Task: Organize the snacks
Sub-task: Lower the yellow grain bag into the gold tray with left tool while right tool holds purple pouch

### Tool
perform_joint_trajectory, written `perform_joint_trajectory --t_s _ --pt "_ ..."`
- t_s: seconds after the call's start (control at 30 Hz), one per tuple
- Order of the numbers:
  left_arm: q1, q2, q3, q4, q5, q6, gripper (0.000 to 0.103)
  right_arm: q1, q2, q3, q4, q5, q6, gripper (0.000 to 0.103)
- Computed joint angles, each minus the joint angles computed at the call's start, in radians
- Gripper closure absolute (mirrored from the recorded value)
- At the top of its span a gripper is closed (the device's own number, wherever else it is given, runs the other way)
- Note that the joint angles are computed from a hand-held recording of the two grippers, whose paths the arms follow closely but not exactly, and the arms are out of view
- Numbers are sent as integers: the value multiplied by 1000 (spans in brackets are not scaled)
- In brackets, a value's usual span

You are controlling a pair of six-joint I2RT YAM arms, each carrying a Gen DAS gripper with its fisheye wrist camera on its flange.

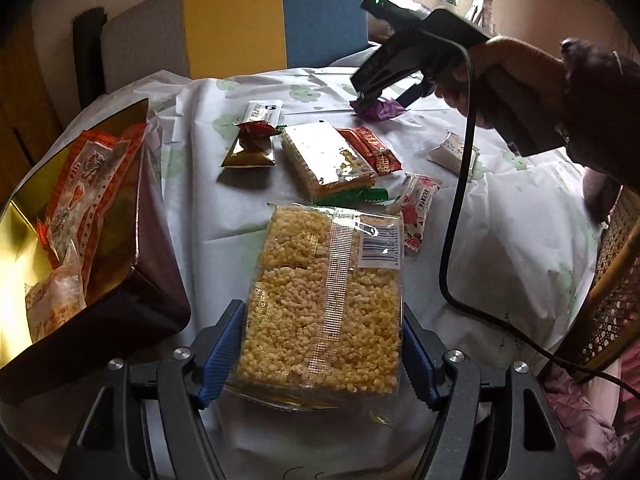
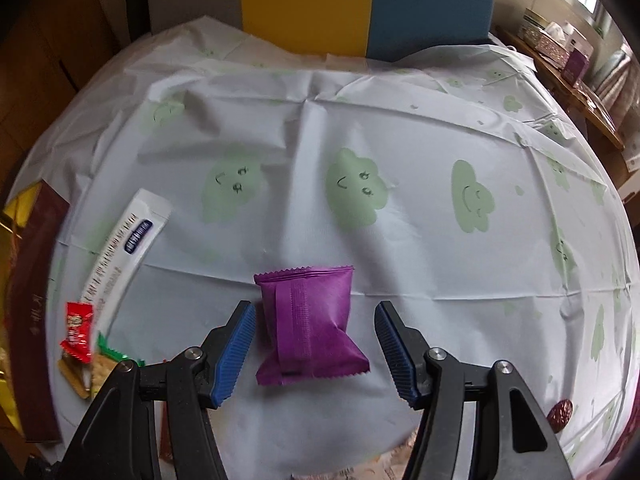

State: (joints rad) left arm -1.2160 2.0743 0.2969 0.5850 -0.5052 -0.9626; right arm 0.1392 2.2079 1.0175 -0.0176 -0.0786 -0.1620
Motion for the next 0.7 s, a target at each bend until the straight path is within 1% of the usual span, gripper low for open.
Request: perform_joint_trajectory --t_s 0.03,0.1,0.17,0.23,0.37,0.47,0.53,0.63,0.7 --pt "2 1 0 2 2 0 30 4 20 17 -15 4 -8 61" --pt "4 3 -4 13 4 3 30 8 18 -1 11 26 -28 63" --pt "6 8 -5 20 4 4 30 4 -18 -38 13 0 -65 63" --pt "6 10 -1 15 -1 5 30 9 -61 -88 19 8 -115 63" --pt "-6 9 3 2 -11 -10 30 -29 -129 -179 -22 -61 -194 62" --pt "-15 6 11 -20 -18 -21 30 -42 -120 -228 17 -54 -218 62" --pt "-16 5 12 -23 -17 -25 30 -76 -108 -248 58 -97 -214 62" --pt "-13 -4 14 -38 -17 -25 30 -102 -100 -242 60 -131 -210 62" --pt "-18 -16 12 -46 -26 -28 31 -114 -95 -239 59 -140 -233 61"
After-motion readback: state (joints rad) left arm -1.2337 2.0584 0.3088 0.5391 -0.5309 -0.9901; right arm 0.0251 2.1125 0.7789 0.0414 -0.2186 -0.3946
